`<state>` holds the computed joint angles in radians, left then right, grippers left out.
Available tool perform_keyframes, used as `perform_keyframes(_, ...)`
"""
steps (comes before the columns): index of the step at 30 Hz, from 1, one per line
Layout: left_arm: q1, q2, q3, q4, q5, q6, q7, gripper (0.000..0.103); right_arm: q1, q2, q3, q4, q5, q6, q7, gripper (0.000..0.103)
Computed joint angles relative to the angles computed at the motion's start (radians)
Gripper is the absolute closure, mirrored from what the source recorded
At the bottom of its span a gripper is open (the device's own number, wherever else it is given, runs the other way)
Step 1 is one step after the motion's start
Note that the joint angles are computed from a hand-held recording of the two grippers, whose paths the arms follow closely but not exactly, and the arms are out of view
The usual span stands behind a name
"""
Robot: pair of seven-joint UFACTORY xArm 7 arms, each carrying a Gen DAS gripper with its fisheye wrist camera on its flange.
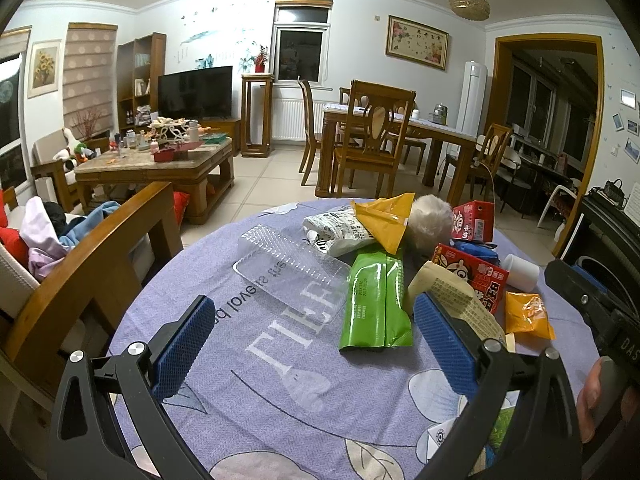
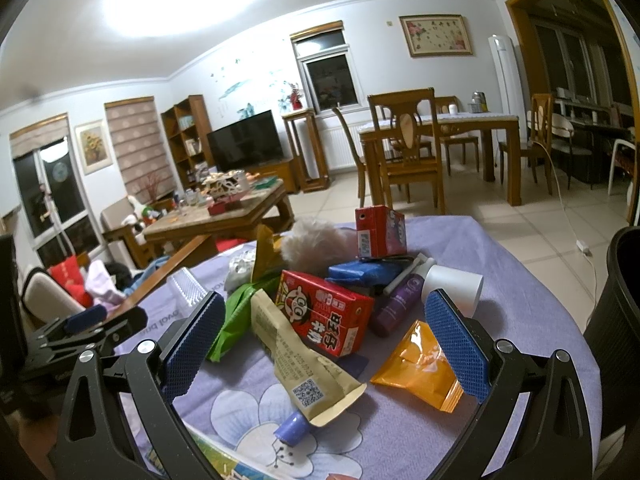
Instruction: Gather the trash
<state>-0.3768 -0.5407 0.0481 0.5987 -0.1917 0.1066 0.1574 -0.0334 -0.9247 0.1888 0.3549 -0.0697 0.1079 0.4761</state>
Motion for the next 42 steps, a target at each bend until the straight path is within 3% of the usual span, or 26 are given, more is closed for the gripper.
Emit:
perform_keyframes(15, -0.004, 0.0, 0.007, -0.001, -0.002, 0.0, 0.002, 0.004, 0.02, -0.008, -0.02, -0.01, 0.009, 0.001, -0.008, 0.004)
perform_keyframes(18, -0.049, -0.005, 0.056, 0.001, -0.027, 0.012, 0.033, 0.004, 0.107, 0.024, -0.109, -0.008, 0.043, 0.008, -0.046, 0.004)
perform_keyframes(20, -0.092, -0.008, 0.119, 0.009, -0.05, 0.044, 0.098, 0.004, 0.204, 0.026, -0.206, 0.0, 0.068, 0.047, -0.123, 0.004)
perform_keyframes(21, -0.101, -0.005, 0.142, 0.016, -0.06, 0.057, 0.131, 0.004, 0.213, 0.019, -0.213, 0.007, 0.068, 0.071, -0.154, 0.004)
perform_keyframes(22, -0.133, -0.005, 0.194, 0.033, -0.085, 0.091, 0.185, 0.004, 0.225, 0.01, -0.226, 0.014, 0.066, 0.098, -0.197, 0.004)
perform_keyframes(25, -0.239, 0.008, 0.342, 0.092, -0.178, 0.181, 0.347, 0.004, 0.367, -0.051, -0.331, 0.038, 0.077, 0.205, -0.4, 0.004)
perform_keyframes(28, -0.273, 0.079, 0.395, 0.191, -0.226, 0.3, 0.448, 0.004, 0.471, -0.101, -0.365, 0.062, 0.083, 0.313, -0.566, 0.004)
perform_keyframes(31, -0.269, 0.159, 0.37, 0.263, -0.226, 0.338, 0.534, 0.004, 0.565, -0.083, -0.382, 0.101, 0.119, 0.437, -0.687, 0.004)
perform_keyframes(35, -0.213, 0.233, 0.281, 0.314, -0.148, 0.325, 0.61, 0.004, 0.581, -0.029, -0.333, 0.126, 0.137, 0.523, -0.774, 0.004)
perform_keyframes(38, -0.232, 0.258, 0.268, 0.341, -0.151, 0.3, 0.814, 0.004, 0.593, 0.015, -0.322, 0.15, 0.177, 0.568, -0.83, 0.004)
perform_keyframes(42, -0.268, 0.35, 0.325, 0.469, -0.243, 0.48, 1.128, 0.004, 0.582, 0.069, -0.33, 0.185, 0.241, 0.627, -0.894, 0.004)
